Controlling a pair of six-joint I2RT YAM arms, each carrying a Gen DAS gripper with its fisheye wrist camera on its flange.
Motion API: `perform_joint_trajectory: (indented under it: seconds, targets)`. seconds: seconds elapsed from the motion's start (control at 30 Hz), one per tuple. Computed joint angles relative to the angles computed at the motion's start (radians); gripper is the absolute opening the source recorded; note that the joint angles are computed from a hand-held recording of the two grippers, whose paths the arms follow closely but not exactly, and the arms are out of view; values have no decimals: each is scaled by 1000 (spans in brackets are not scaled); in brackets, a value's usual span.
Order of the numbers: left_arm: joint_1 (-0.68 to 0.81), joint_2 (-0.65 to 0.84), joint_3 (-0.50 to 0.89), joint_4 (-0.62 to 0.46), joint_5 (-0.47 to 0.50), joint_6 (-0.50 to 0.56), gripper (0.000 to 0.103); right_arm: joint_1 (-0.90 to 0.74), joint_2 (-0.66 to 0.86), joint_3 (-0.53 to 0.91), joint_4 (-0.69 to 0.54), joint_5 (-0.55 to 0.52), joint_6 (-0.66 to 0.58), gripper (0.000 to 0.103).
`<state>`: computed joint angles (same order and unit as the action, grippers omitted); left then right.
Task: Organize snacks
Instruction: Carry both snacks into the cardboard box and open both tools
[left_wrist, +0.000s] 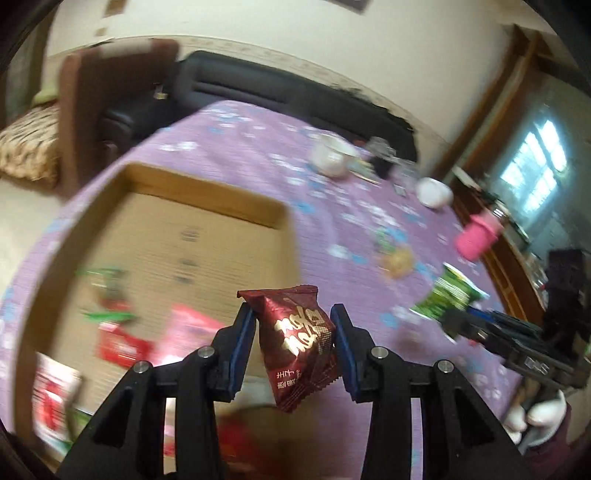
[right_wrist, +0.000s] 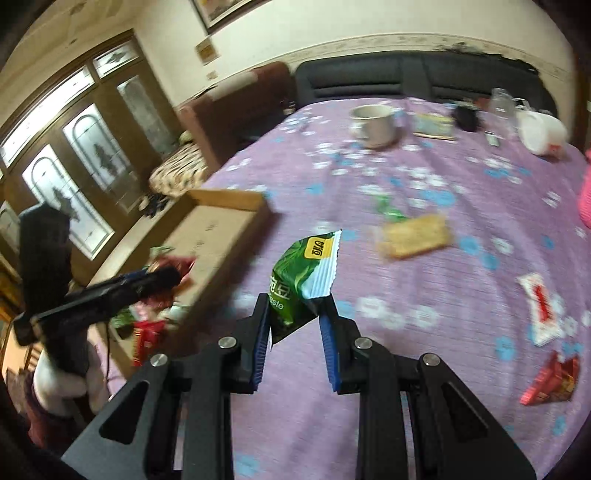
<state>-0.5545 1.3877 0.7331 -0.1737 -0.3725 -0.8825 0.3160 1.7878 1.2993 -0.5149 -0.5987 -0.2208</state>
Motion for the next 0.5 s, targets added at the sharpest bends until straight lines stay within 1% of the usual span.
perform_joint_trajectory:
  seconds: [0.1, 0.27, 0.4, 0.5]
  targets:
    - [93, -56, -58, -20, 31, 12, 42, 93, 13, 26, 3, 28, 30, 29]
    - [205, -67, -98, -19, 95, 20, 42, 236, 75, 108, -16, 84, 60, 29]
    - [226, -87, -128, 6, 114, 23, 43, 325, 160, 196, -39, 142, 75, 29]
    - [241, -122, -159, 27, 140, 16, 51, 369, 231, 261, -58, 193, 81, 29]
